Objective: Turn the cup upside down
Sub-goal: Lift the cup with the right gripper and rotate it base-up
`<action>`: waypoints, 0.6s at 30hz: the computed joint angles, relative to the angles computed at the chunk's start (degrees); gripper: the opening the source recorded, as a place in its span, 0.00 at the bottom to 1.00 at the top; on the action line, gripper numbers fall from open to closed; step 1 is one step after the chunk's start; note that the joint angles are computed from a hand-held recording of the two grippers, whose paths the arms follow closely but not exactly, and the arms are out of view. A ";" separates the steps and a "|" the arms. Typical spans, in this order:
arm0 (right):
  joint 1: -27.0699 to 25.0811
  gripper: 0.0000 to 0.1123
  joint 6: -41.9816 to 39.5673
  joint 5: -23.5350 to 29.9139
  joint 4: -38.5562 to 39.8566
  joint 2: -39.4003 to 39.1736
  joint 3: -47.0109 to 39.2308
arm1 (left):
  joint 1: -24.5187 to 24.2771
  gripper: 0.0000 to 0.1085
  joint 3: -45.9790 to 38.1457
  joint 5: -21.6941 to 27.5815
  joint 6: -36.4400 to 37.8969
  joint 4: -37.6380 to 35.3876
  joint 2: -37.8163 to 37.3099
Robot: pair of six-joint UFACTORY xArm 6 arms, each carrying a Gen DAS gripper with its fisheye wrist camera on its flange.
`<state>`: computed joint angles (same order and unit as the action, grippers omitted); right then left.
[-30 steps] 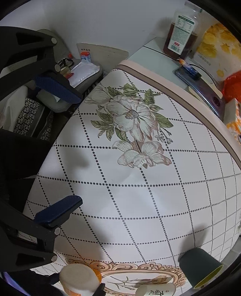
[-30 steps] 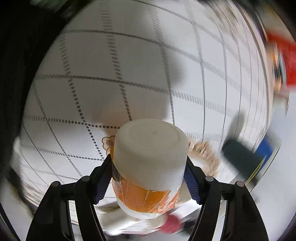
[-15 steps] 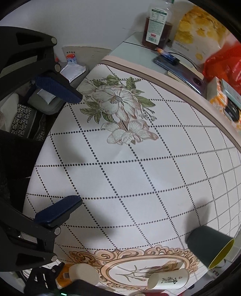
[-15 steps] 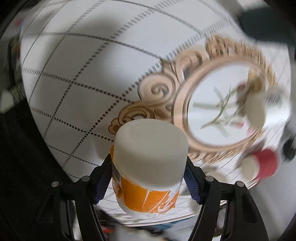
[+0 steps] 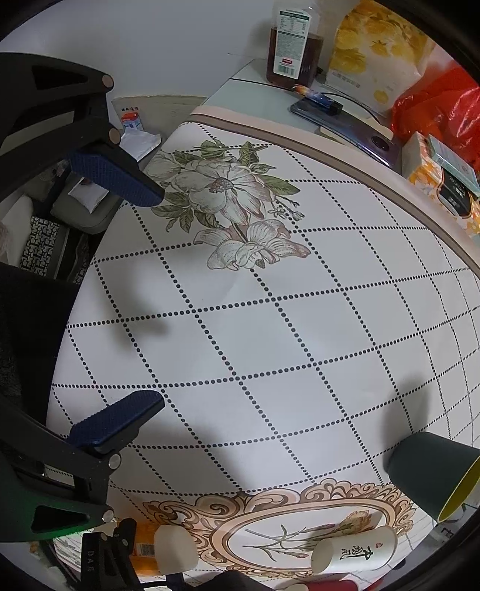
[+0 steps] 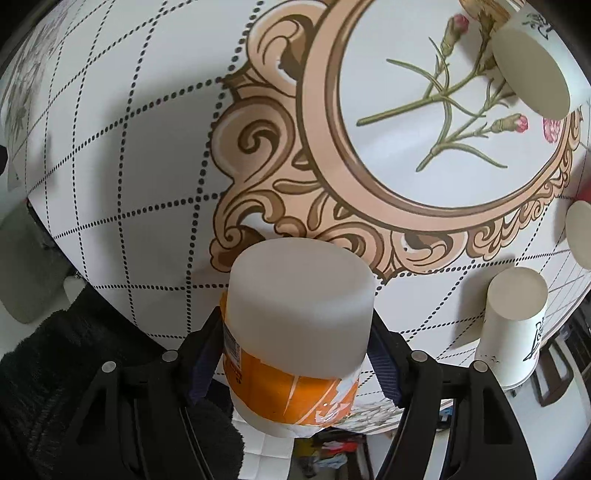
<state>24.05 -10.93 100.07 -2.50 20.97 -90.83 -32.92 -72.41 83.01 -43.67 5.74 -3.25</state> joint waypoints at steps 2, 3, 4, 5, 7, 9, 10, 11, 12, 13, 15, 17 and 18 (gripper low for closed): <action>-0.47 0.68 0.34 0.35 -0.40 0.54 -0.82 | -0.02 0.94 -0.24 -0.02 0.32 -0.01 0.25; -0.46 0.72 0.13 -0.08 -0.88 0.51 -0.87 | -0.05 0.94 -0.36 0.00 0.49 -0.02 0.38; -0.71 0.74 -0.38 -0.31 -1.43 1.20 -1.90 | -0.09 0.94 -0.49 0.01 0.64 -0.07 0.52; 1.00 0.76 1.20 0.42 -0.69 2.22 -3.76 | -0.15 0.94 -0.64 0.06 0.74 -0.09 0.68; 0.82 0.76 1.62 0.97 -0.28 3.36 -5.85 | -0.18 0.94 -0.80 0.09 0.97 -0.08 0.89; 0.58 0.76 1.77 1.60 -0.51 4.30 -7.83 | -0.17 0.94 -0.89 0.09 1.15 -0.12 1.00; 0.28 0.76 1.77 1.81 -0.58 4.80 -8.72 | -0.15 0.94 -0.91 0.09 1.25 -0.12 1.03; 0.19 0.76 1.86 2.14 -0.73 5.34 -9.79 | -0.15 0.94 -0.95 0.11 1.34 -0.10 1.04; 0.01 0.76 2.10 2.35 -0.91 5.96 -10.87 | -0.13 0.94 -0.94 0.10 1.42 -0.10 1.01; 0.47 0.76 2.74 3.09 -0.73 8.34 -14.34 | -0.13 0.94 -0.94 0.12 1.49 -0.09 0.98; 0.16 0.67 3.02 3.68 -0.55 7.86 -14.96 | -0.18 0.94 -1.03 0.26 1.48 0.00 0.98; -0.06 0.63 3.15 3.26 -0.71 7.69 -15.33 | -0.20 0.94 -1.07 0.33 1.56 0.06 0.94; -0.08 0.62 2.90 2.78 -1.00 7.40 -15.30 | -0.23 0.94 -1.10 0.35 1.58 0.08 0.95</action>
<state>23.97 -8.03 102.85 -3.50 28.37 -106.13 -33.14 -73.51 83.35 -42.09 5.82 -2.30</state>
